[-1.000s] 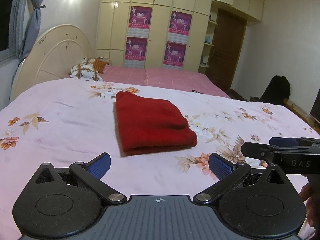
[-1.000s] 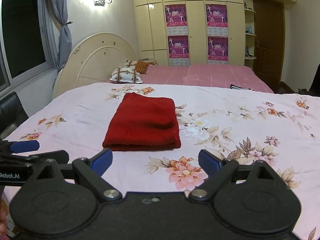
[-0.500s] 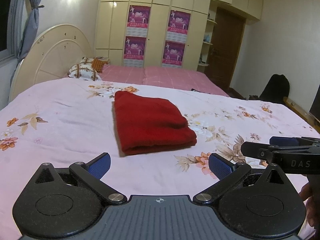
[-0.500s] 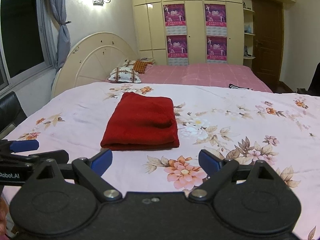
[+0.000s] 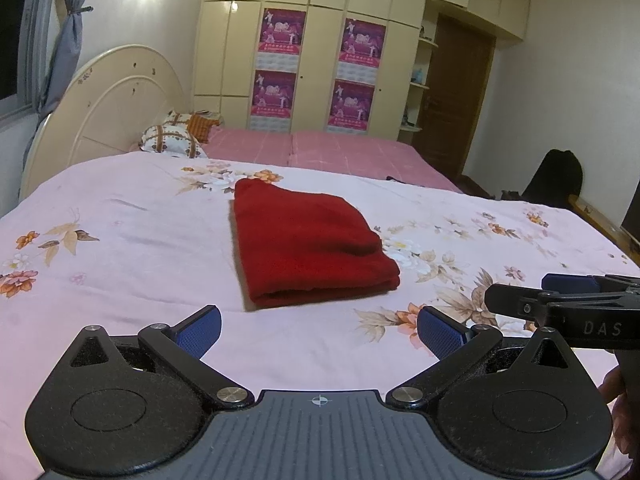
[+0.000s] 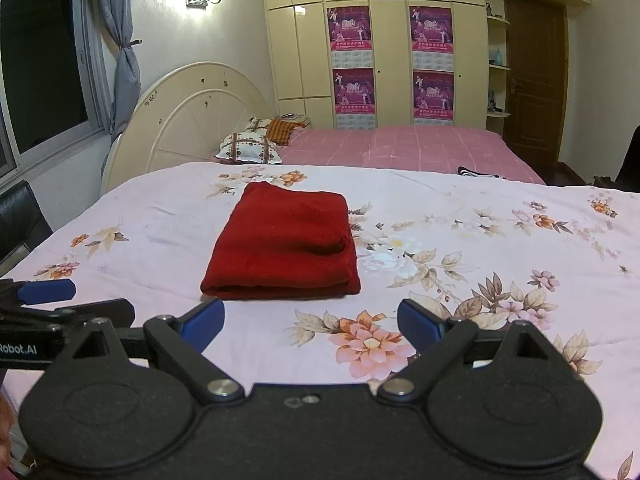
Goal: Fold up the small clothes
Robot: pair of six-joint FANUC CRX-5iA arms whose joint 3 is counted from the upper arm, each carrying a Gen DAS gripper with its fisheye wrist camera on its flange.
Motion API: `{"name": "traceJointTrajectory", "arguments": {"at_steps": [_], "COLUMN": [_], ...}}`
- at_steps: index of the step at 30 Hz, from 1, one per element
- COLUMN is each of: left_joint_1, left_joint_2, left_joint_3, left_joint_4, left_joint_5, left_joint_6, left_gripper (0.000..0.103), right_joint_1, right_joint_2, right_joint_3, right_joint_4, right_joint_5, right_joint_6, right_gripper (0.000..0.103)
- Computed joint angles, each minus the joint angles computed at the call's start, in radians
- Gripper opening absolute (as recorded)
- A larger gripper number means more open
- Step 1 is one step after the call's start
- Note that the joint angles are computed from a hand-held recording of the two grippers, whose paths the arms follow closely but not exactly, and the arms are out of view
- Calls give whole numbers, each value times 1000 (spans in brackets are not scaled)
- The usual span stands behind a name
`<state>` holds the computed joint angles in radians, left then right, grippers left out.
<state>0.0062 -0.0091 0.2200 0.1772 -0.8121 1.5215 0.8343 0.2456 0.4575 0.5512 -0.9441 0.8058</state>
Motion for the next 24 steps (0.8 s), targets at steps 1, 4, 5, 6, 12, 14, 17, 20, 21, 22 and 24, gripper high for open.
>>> {"name": "traceJointTrajectory", "arguments": {"at_steps": [1,4,5,6,12,14,17,20,21,22,24], "left_joint_1": [1,2,2,2,7,9,11,10,10,12,12], "left_joint_2": [0,0,0,0,-5,-11,-16,-22,-26,-25,-26], "left_joint_3": [-2,-3,-4,-4,-24,-38,-54,-69,-75,-77,-77], "left_joint_4": [2,4,6,6,28,39,59,71,75,84,78], "left_joint_5": [1,2,1,1,24,42,62,87,96,95,98], "left_joint_6": [-2,-5,-5,-5,-38,-53,-78,-109,-116,-125,-110], "left_gripper": [103,103,103,103,103,103,103,103,103,103,103], "right_joint_1": [0,-1,0,0,1,0,0,0,0,-1,-2], "right_joint_2": [0,5,7,7,8,8,9,9,10,12,11], "right_joint_3": [1,6,8,9,10,9,12,12,12,14,9], "right_joint_4": [-1,-6,-5,-6,-4,-5,-6,-7,-6,-7,-7], "right_joint_5": [-1,-3,-4,-4,-5,-4,-7,-5,-3,-2,3], "right_joint_6": [1,7,7,8,6,7,9,11,12,14,15], "right_gripper": [93,93,93,93,93,93,93,93,93,93,93]}}
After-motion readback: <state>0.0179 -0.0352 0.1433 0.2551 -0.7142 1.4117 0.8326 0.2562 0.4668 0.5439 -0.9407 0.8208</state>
